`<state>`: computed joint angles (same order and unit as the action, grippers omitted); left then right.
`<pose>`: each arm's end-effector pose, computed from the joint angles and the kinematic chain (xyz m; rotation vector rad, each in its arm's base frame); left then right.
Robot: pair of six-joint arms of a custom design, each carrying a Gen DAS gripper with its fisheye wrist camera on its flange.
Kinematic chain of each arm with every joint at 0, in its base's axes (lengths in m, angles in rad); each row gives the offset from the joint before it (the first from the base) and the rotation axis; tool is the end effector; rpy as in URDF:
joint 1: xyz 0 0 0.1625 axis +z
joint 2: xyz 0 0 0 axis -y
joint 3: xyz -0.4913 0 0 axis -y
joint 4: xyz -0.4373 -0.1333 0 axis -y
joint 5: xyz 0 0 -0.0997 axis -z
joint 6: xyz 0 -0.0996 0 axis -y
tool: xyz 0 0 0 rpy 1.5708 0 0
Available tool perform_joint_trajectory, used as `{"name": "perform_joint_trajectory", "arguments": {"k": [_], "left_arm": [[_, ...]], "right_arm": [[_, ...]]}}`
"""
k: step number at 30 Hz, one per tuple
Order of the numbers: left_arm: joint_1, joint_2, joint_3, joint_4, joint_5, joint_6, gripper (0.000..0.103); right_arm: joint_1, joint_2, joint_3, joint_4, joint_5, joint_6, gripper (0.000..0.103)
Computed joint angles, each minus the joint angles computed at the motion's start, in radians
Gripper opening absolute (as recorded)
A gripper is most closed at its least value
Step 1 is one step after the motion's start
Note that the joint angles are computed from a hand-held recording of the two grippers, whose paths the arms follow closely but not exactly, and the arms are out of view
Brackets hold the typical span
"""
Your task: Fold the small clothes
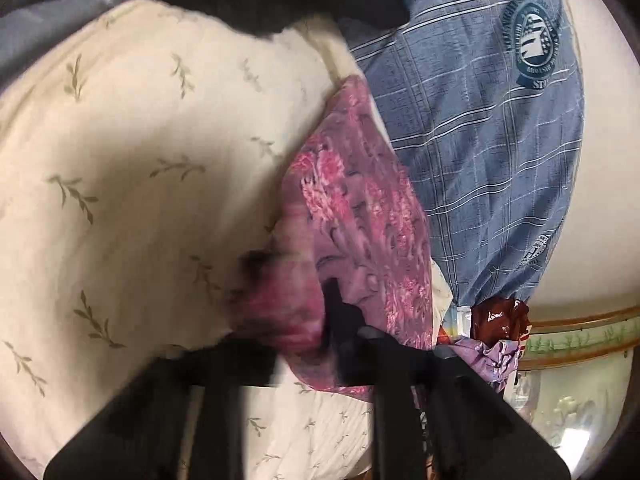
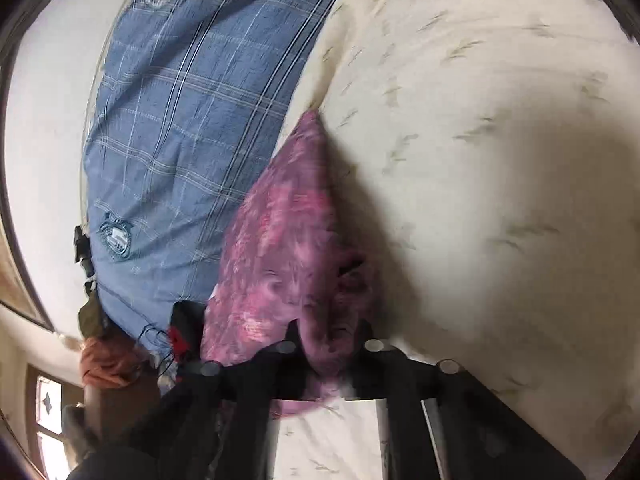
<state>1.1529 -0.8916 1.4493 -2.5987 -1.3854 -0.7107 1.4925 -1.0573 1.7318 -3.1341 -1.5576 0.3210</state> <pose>-0.1913 -0.8045 0.2712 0.4958 -2.9113 0.7444 0.0776 -0.7314 0.3320 0.5342 2.6836 -1.2912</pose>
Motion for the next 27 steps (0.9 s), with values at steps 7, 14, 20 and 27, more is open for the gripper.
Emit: {"name": "perform_joint_trajectory", "arguments": {"k": [7, 14, 20, 27], "left_arm": [[-0.029, -0.021, 0.045, 0.050, 0.109, 0.052, 0.007], [-0.022, -0.062, 0.086, 0.060, 0.104, 0.062, 0.010], [-0.065, -0.118, 0.130, 0.023, 0.208, 0.194, 0.045], [-0.078, -0.029, -0.003, 0.064, 0.195, 0.219, 0.050]], "right_arm": [[0.035, -0.039, -0.036, 0.007, -0.087, -0.192, 0.004], [-0.005, -0.044, 0.019, 0.041, -0.110, -0.149, 0.013], [0.016, -0.111, 0.081, -0.048, -0.192, -0.158, 0.016], [0.061, -0.082, 0.033, -0.026, -0.161, -0.229, 0.025]]}}
